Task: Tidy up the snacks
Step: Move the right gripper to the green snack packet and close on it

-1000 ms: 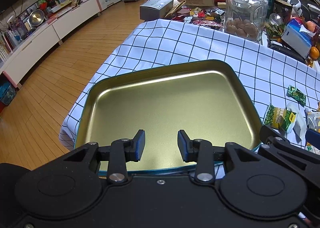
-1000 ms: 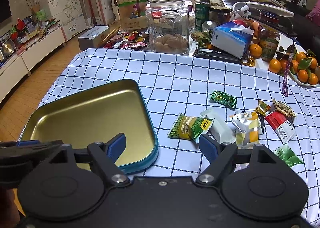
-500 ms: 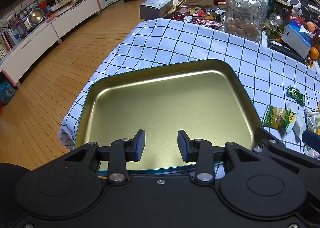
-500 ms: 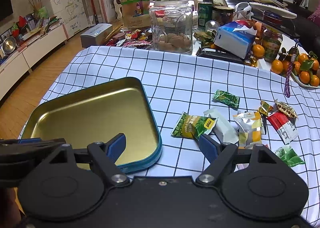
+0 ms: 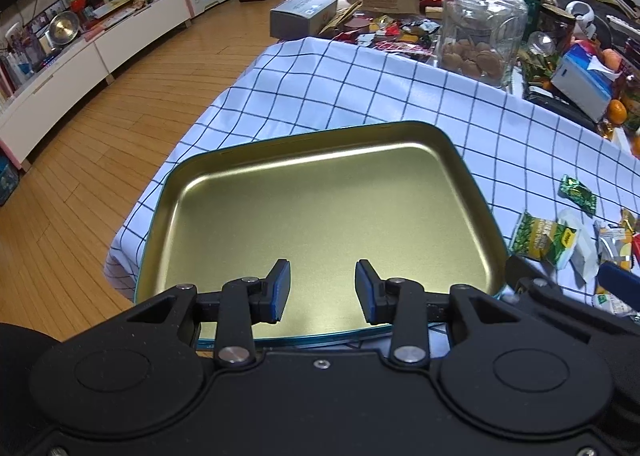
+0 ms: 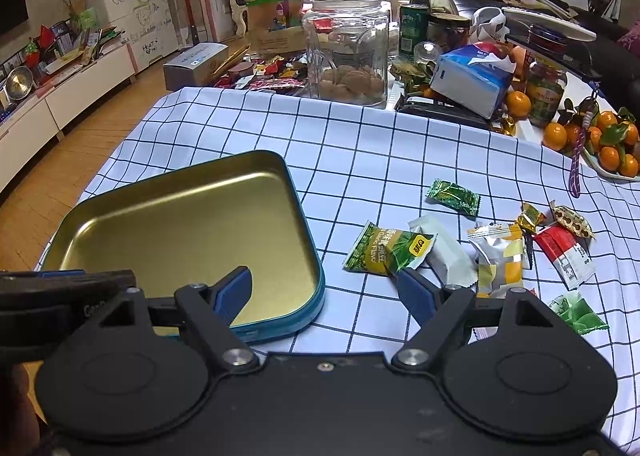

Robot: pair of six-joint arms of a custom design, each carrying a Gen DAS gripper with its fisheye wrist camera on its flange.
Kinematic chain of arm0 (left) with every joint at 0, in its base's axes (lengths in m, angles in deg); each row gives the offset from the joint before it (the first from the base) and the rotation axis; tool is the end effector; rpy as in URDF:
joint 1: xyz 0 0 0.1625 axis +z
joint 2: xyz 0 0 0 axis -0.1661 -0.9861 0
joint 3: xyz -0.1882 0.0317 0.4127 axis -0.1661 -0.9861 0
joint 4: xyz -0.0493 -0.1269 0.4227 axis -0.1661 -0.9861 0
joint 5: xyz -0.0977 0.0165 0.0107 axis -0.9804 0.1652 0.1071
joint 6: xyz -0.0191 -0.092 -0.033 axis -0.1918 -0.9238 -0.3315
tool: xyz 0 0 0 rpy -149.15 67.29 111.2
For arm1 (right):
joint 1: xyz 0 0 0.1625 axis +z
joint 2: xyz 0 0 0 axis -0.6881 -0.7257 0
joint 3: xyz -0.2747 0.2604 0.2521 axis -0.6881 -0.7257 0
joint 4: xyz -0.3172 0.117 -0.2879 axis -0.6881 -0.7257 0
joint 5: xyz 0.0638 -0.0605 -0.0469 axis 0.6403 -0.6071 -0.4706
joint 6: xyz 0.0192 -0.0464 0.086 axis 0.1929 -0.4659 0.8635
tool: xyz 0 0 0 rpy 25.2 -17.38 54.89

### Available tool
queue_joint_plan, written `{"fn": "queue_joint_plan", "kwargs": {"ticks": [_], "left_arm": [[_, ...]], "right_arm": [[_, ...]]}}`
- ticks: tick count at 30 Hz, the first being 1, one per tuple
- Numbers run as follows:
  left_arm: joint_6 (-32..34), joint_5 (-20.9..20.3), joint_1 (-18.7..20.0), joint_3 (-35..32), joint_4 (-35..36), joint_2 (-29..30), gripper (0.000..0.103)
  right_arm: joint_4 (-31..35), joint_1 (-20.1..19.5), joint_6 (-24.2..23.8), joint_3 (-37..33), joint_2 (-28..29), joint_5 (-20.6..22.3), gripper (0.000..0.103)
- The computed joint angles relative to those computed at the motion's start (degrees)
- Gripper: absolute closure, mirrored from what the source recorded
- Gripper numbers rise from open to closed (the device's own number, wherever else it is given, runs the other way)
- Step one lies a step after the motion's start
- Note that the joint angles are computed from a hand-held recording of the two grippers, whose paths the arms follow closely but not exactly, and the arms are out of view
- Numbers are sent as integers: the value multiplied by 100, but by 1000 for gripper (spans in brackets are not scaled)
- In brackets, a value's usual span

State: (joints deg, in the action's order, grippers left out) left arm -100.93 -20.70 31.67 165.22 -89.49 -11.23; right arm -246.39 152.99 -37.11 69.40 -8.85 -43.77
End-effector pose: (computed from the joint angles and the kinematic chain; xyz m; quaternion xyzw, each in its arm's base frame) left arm -0.1668 -0.2938 0.0940 -0.0682 0.8152 -0.3458 0.4596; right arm 0.1987 -0.3191 0.0432 0.2498 -0.8887 0.2750 0.2686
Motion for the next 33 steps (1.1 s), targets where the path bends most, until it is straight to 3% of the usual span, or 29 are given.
{"fn": "queue_joint_plan", "kwargs": {"ticks": [6, 11, 16, 22, 27, 30, 33], "left_arm": [[607, 171, -149, -1, -563, 235, 57], [1759, 169, -81, -9, -1725, 632, 57], [2912, 40, 24, -16, -3090, 1131, 57], [4117, -99, 58, -39, -4615, 1749, 57], [4563, -302, 140, -89, -5425, 2173, 57], [4819, -558, 270, -187, -5535, 2321, 57], [4811, -637, 300, -231, -5568, 2456, 57]], "right_arm": [[-760, -34, -51, -121, 29, -683, 19], [-1464, -220, -385, -398, 105, -1497, 16], [-1590, -885, -38, -192, -378, -988, 17], [-456, -1652, 1109, -14, -1425, -434, 20], [414, -2165, 1801, 91, -2124, -126, 20], [731, -2489, 1732, 190, -2466, 169, 21], [752, -2703, 1280, 266, -2591, 427, 23]]}}
